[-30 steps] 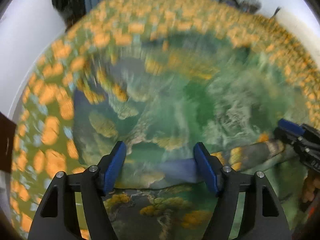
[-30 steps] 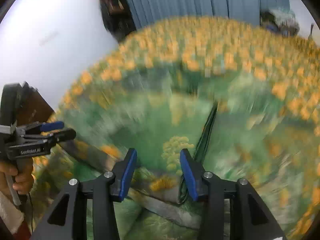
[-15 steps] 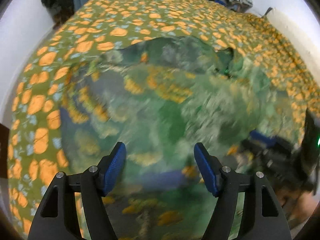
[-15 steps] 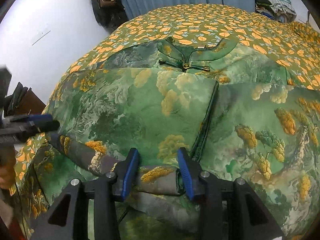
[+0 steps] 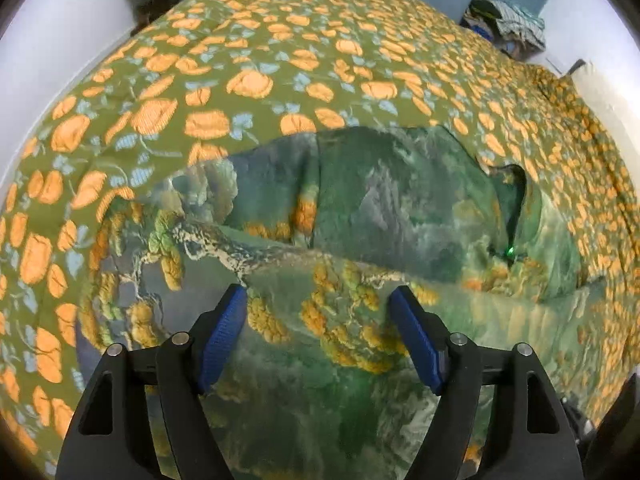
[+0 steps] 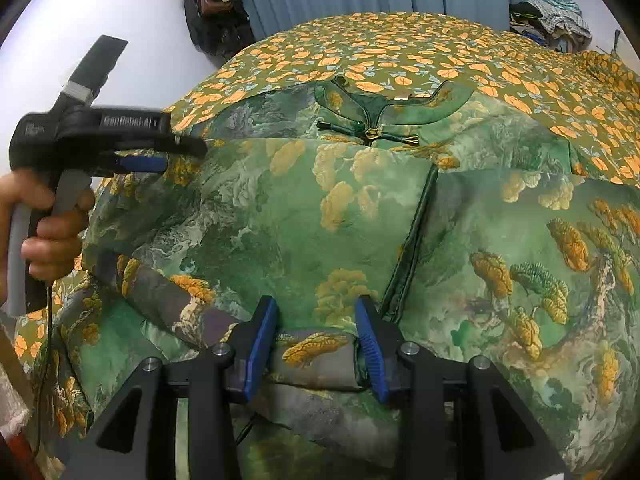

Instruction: Fold large clothes

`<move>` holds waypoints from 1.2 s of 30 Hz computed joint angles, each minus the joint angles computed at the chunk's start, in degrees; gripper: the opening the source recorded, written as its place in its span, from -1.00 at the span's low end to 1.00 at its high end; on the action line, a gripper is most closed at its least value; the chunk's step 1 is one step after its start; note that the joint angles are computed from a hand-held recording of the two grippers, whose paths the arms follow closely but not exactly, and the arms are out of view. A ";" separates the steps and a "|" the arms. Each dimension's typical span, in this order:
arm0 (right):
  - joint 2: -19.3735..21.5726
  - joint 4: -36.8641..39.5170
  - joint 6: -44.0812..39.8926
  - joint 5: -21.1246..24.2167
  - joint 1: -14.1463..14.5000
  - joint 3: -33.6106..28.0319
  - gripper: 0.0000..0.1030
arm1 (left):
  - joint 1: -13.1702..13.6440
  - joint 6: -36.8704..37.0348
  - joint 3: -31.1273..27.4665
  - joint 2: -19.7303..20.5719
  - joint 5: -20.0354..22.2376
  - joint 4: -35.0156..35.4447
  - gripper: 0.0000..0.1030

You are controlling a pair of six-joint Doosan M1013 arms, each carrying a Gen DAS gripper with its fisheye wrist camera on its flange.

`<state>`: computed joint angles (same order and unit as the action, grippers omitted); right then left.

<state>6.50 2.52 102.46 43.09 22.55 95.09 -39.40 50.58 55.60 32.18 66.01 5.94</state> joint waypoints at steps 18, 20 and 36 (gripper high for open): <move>-0.04 -4.16 2.98 1.57 1.08 -0.68 -0.21 | -4.66 7.90 16.52 -11.42 -2.94 1.62 0.54; -0.61 -5.67 4.51 2.33 1.54 -0.99 -0.17 | -5.18 7.71 17.28 -12.52 -1.82 1.43 0.54; -16.56 -13.04 11.00 4.67 1.83 8.53 0.34 | -10.26 -3.89 29.51 -26.12 -4.32 8.29 0.71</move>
